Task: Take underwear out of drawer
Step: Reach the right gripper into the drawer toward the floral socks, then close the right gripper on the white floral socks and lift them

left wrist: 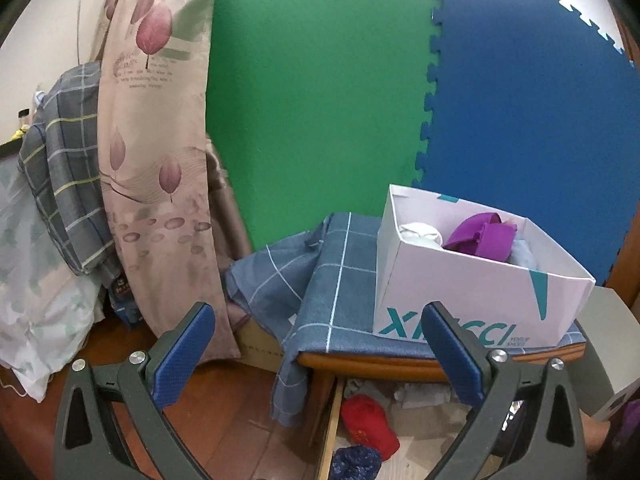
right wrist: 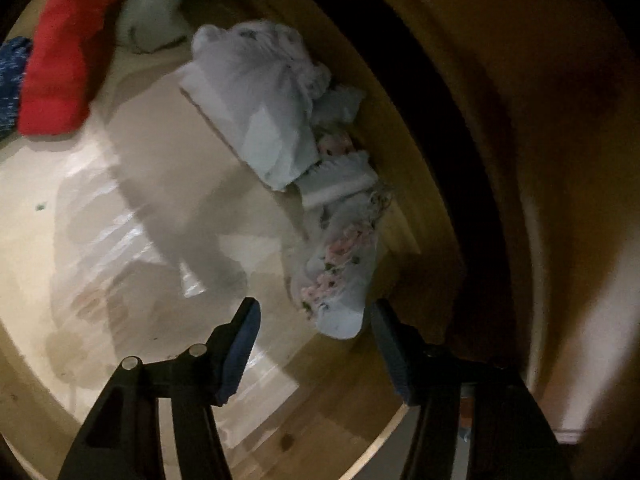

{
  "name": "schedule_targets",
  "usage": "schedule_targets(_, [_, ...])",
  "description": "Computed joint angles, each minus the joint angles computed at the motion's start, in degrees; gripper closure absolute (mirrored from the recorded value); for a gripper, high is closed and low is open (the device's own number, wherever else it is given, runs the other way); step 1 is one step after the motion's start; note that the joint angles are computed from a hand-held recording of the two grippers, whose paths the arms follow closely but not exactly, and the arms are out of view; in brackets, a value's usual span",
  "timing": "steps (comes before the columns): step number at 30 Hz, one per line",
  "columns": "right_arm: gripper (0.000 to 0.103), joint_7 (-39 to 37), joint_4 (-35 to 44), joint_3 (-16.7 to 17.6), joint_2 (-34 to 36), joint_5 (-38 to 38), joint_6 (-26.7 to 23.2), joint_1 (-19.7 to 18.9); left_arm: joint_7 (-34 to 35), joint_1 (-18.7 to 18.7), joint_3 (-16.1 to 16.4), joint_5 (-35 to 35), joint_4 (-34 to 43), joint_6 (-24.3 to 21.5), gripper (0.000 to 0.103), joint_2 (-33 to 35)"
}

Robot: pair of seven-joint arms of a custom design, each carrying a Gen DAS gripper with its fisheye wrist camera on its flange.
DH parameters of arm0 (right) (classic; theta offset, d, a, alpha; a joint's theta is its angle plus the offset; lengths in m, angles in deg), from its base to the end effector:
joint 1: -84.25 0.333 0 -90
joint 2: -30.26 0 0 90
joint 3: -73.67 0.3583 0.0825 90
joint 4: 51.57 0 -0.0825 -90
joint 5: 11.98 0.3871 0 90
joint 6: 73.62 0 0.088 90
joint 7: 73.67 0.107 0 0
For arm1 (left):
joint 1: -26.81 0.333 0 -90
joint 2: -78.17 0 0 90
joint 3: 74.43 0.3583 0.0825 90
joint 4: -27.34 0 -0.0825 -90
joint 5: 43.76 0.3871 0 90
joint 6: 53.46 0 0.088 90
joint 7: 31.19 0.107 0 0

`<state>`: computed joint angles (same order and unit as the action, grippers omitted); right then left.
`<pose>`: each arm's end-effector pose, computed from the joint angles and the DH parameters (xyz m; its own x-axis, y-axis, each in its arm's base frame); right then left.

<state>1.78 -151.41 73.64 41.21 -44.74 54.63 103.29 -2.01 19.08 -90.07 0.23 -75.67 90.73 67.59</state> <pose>0.6273 0.1992 0.5376 0.6318 -0.5542 0.5420 -0.6209 -0.7804 -0.0742 0.4922 -0.2399 0.7623 0.1438 -0.9842 0.1036 -0.4239 -0.1559 -0.8922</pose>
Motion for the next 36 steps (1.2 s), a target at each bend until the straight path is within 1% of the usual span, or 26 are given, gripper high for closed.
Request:
schedule_targets(4, [0.046, -1.1, -1.6, -0.3, 0.5, -3.2, 2.9, 0.2, 1.2, -0.6, 0.2, -1.7, 0.9, -0.6, 0.001, 1.2])
schedule_targets(5, [0.046, -0.7, -2.1, -0.4, 0.4, -4.1, 4.7, 0.2, 1.4, -0.7, 0.2, -1.9, 1.1, -0.7, 0.001, 1.5])
schedule_targets(7, [0.046, -1.5, -1.9, -0.6, 1.1, -5.2, 6.6, 0.1, 2.1, -1.0, 0.3, -2.3, 1.6, -1.0, 0.001, 2.0])
schedule_targets(11, [0.047, -2.9, -2.1, -0.8, 1.1, -4.5, 8.2, -0.2, 3.8, -1.9, 0.3, -2.5, 2.8, -2.2, 0.001, 3.3])
schedule_targets(15, [0.047, -4.0, -2.6, -1.5, 1.3, -3.8, 11.1, -1.0, 5.3, -2.7, 0.5, -3.1, 3.3, -2.1, 0.001, 4.0])
schedule_targets(20, [0.049, -5.1, -0.6, -1.5, 2.1, -3.1, 9.2, -0.6, 6.7, -3.4, 0.5, -2.6, 3.7, -2.8, 0.0, 4.4])
schedule_targets(21, [0.052, -5.6, 0.0, -1.5, 2.3, -3.0, 8.3, -0.3, 6.7, -3.5, 0.6, -2.5, 3.7, -3.0, 0.0, 4.4])
schedule_targets(23, [0.065, -6.9, 1.7, -1.0, 3.2, -1.5, 5.9, 0.1, 6.8, -3.6, 0.6, -2.6, 3.7, -3.1, 0.001, 4.5])
schedule_targets(24, [0.074, -7.5, 2.6, -1.0, 3.7, -1.4, 5.4, 0.4, 6.8, -3.6, 0.7, -2.8, 3.7, -3.2, 0.001, 4.5])
schedule_targets(25, [0.098, -7.4, 2.6, -1.3, 3.9, -2.9, 4.7, 1.0, 6.9, -3.7, 0.7, -2.9, 3.7, -3.2, 0.001, 4.5])
schedule_targets(26, [0.097, -8.0, 3.3, -1.5, 4.4, -3.0, 2.7, 1.3, 6.9, -3.7, 0.7, -2.9, 3.7, -3.3, 0.001, 4.5])
schedule_targets(27, [0.097, -7.9, 3.0, -1.6, 4.3, -3.2, 3.1, 1.3, 6.9, -3.7, 0.8, -3.0, 3.6, -3.3, 0.001, 4.4])
schedule_targets(31, [0.097, -8.7, 5.1, -1.7, 5.0, -2.4, 1.4, 1.5, 7.4, -3.8, 0.8, -3.5, 3.8, -3.6, 0.001, 4.6])
schedule_targets(34, [0.097, -9.4, 2.1, -1.4, 3.6, -3.0, 2.6, 1.8, 7.8, -3.9, 0.9, -3.7, 3.8, -3.8, 0.001, 4.7])
schedule_targets(36, [0.097, -11.0, 1.2, -0.9, 2.3, -2.1, 2.3, 1.6, 8.0, -3.9, 0.8, -3.6, 3.9, -4.0, 0.0, 4.7])
